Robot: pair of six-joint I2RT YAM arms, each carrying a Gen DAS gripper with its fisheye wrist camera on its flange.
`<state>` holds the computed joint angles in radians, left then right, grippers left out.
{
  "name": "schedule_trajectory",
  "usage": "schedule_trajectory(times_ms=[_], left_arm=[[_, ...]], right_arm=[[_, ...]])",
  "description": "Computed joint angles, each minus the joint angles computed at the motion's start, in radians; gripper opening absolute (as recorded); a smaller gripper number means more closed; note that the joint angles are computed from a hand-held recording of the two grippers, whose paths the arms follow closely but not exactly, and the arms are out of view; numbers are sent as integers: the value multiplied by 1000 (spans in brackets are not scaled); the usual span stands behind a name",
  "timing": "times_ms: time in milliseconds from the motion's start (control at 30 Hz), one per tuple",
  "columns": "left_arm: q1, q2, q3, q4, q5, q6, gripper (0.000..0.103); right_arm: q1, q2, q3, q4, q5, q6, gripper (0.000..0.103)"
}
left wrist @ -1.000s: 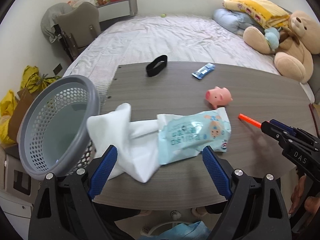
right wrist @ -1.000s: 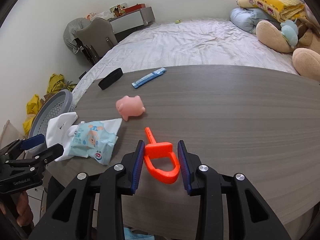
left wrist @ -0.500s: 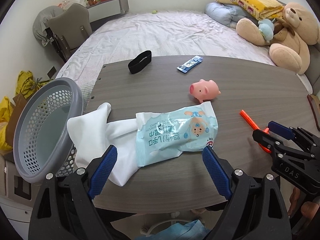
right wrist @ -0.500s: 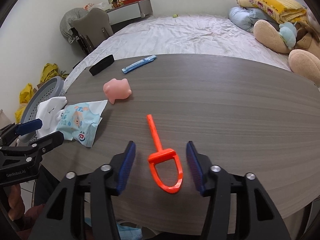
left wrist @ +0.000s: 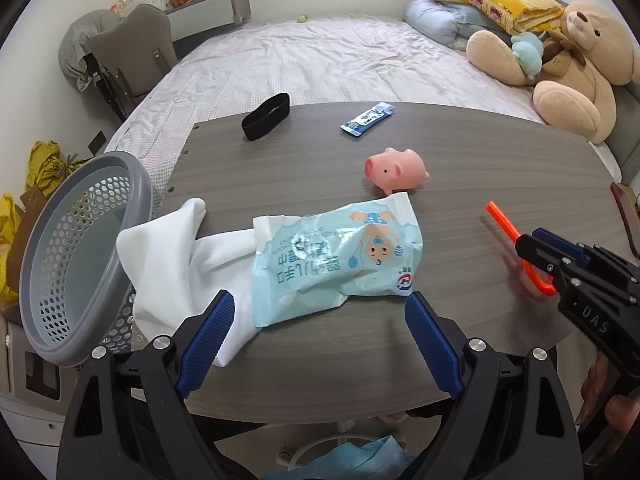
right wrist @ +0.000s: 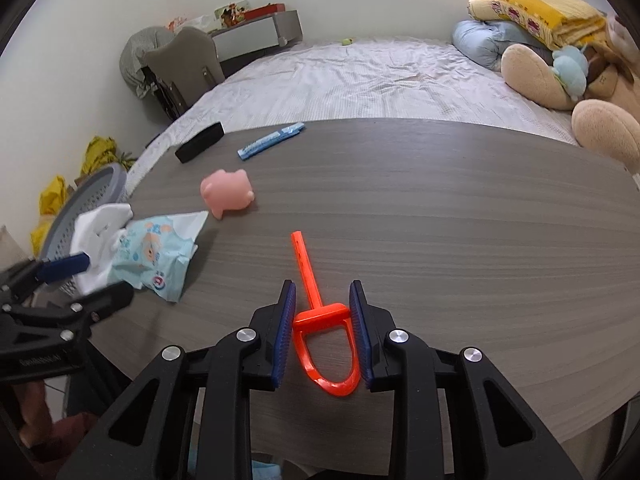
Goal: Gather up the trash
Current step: 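Grasp the blue wet-wipe pack with the left gripper while the right gripper holds the orange handle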
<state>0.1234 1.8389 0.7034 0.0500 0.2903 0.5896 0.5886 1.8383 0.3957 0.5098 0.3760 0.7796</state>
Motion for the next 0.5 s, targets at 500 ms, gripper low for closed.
schedule_trajectory(times_ms=[500], left_arm=[[-138,76,-12,174,-153,-72,85]], right_arm=[[-30,-92,-107,73,-29,17,27]])
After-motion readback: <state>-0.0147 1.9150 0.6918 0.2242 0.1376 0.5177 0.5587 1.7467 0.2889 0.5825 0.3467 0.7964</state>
